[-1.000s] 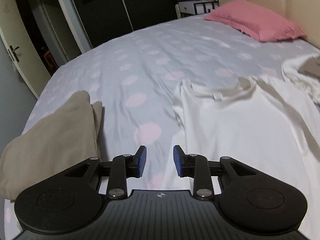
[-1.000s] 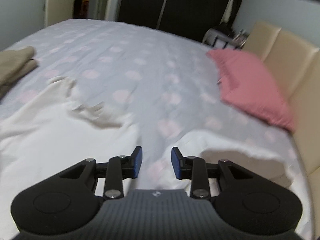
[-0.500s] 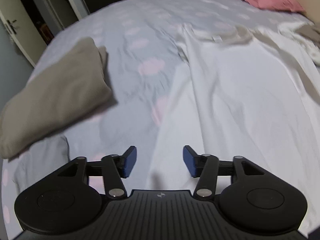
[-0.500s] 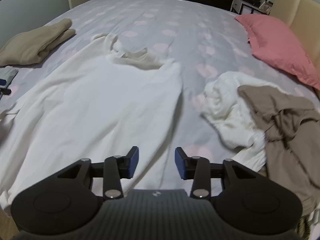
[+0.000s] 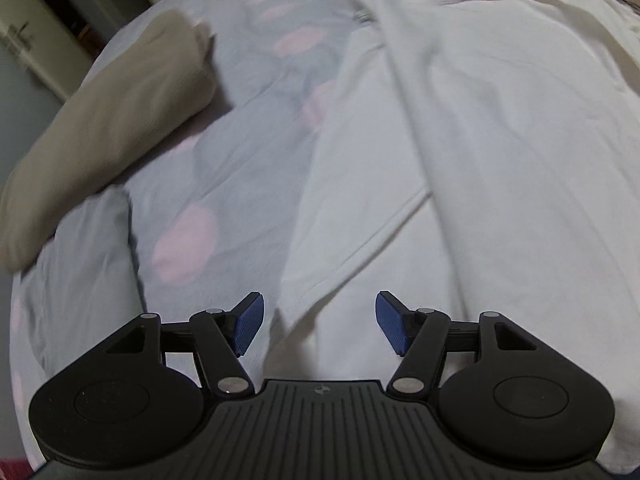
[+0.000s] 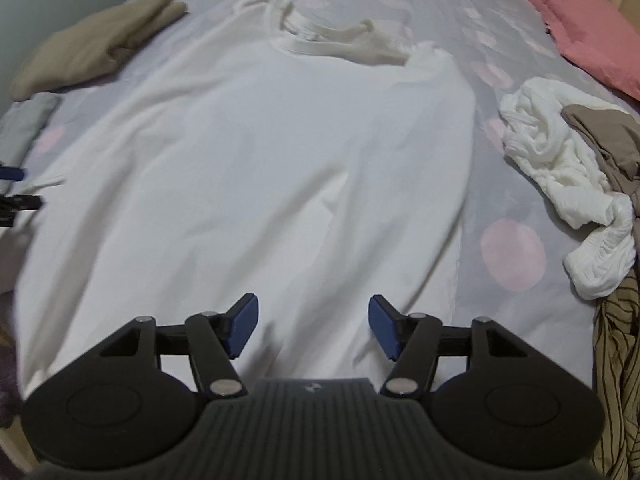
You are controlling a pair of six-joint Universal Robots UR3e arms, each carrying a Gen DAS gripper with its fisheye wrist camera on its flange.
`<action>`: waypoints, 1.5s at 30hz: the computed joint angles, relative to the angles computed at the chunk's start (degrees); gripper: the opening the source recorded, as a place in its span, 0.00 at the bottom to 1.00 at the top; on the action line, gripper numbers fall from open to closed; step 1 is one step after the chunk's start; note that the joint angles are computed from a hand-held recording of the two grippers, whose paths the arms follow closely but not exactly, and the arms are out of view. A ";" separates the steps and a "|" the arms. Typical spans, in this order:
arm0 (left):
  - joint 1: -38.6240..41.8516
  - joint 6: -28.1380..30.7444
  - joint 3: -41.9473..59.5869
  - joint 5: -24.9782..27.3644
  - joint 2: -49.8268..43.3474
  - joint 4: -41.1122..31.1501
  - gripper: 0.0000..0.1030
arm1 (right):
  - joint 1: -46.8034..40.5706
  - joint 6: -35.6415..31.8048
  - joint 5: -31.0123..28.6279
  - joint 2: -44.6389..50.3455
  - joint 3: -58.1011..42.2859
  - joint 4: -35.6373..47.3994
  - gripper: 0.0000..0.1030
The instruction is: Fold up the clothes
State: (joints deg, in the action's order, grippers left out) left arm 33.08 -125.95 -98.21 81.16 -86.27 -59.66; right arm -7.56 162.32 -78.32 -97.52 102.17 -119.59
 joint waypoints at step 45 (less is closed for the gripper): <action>-4.55 -3.04 3.10 5.59 -7.24 2.52 0.53 | -6.45 -1.04 5.40 12.88 -22.68 11.52 0.48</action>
